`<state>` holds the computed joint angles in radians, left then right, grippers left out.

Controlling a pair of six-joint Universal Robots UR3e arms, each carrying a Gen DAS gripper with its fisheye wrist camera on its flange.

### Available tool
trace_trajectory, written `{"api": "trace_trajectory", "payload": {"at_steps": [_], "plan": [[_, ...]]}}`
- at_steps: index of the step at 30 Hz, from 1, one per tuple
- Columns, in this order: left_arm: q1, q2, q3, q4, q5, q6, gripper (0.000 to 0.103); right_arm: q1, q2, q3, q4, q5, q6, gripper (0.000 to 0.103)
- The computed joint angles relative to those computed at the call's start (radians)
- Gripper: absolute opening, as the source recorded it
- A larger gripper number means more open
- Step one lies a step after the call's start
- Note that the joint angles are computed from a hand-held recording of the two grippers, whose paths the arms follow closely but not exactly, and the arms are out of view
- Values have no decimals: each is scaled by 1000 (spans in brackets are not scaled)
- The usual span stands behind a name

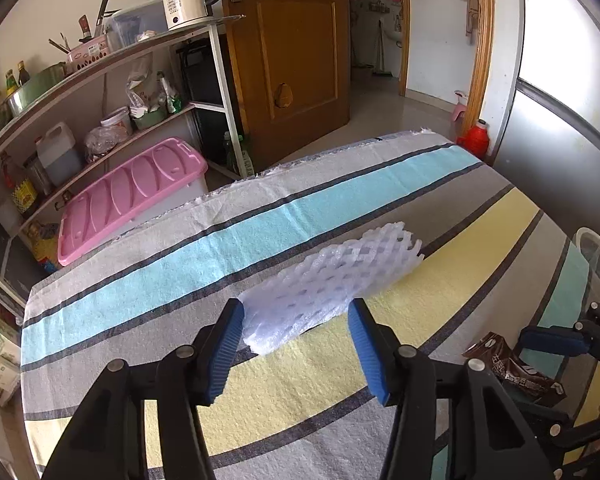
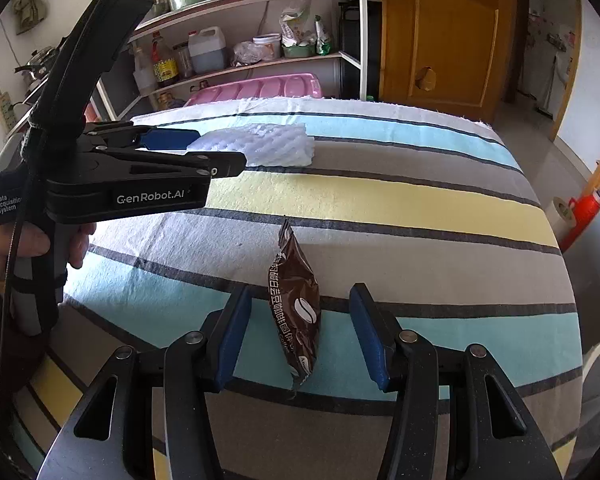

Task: Collect trash
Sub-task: 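Grasp the white foam fruit net with the left tool while the right tool grasps the small brown wrapper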

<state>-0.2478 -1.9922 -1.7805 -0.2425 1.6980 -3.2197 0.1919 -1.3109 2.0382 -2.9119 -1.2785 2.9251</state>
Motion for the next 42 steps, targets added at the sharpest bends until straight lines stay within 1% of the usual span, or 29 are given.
{"api": "trace_trajectory", "payload": {"at_steps": [1, 4, 5, 6, 7, 10, 12, 17, 18, 19, 20, 21, 22, 24, 27, 29, 31, 33, 35, 37, 39, 42], "plan": [[5, 8, -7, -4, -1, -5, 37, 0, 0, 3, -8, -9, 8, 45], [1, 19, -15, -16, 14, -11, 28, -7, -9, 13, -14, -12, 22, 31], [2, 27, -22, -19, 14, -18, 26, -11, -12, 17, -14, -13, 24, 27], [1, 32, -27, -21, 7, -26, 22, -14, -15, 21, -15, -14, 26, 18], [2, 40, -36, -19, -7, -34, 19, -19, -19, 26, -14, -10, 28, 17], [2, 70, -64, -24, -59, -55, 15, -27, -33, 40, -17, -14, 31, 16], [-13, 81, -81, -20, -77, -63, 15, -36, -41, 49, -15, -9, 29, 16], [-30, 91, -90, -14, -177, -77, 15, -68, -59, 68, -16, -4, 41, 16], [-46, 91, -87, 0, -150, -75, 15, -73, -61, 71, -17, -3, 43, 16], [-77, 85, -71, 10, -71, -70, 15, -77, -63, 73, -15, 1, 44, 16], [-102, 79, -57, 21, -5, -60, 19, -75, -60, 69, -13, 0, 49, 16], [-104, 84, -53, 28, 15, -53, 31, -77, -62, 71, -13, 1, 48, 16], [-97, 91, -56, 38, 17, -54, 49, -80, -70, 81, -15, 3, 46, 16], [-81, 100, -61, 62, 22, -66, 66, -84, -67, 78, -14, 6, 45, 16], [-50, 70, -11, 39, 24, -89, 67, -83, -59, 73, -19, 6, 50, 16], [-24, 39, 20, 25, -21, -74, 67, -79, -61, 77, -21, 1, 50, 16], [-32, -16, 76, -6, 9, -54, 67, -80, -63, 78, -19, 5, 47, 16], [-31, -54, 102, -5, -5, -42, 67, -85, -65, 83, -22, 10, 48, 16], [-21, -70, 116, -16, -43, -57, 67, -87, -63, 81, -22, 11, 49, 16], [-31, -90, 131, -8, -28, -49, 67, -86, -59, 79, -24, 7, 48, 16], [-34, -108, 166, -44, -19, -58, 67, -79, -59, 80, -30, -1, 48, 16], [-27, -134, 193, -55, -41, -67, 67, -73, -58, 81, -34, -6, 50, 16]]}}
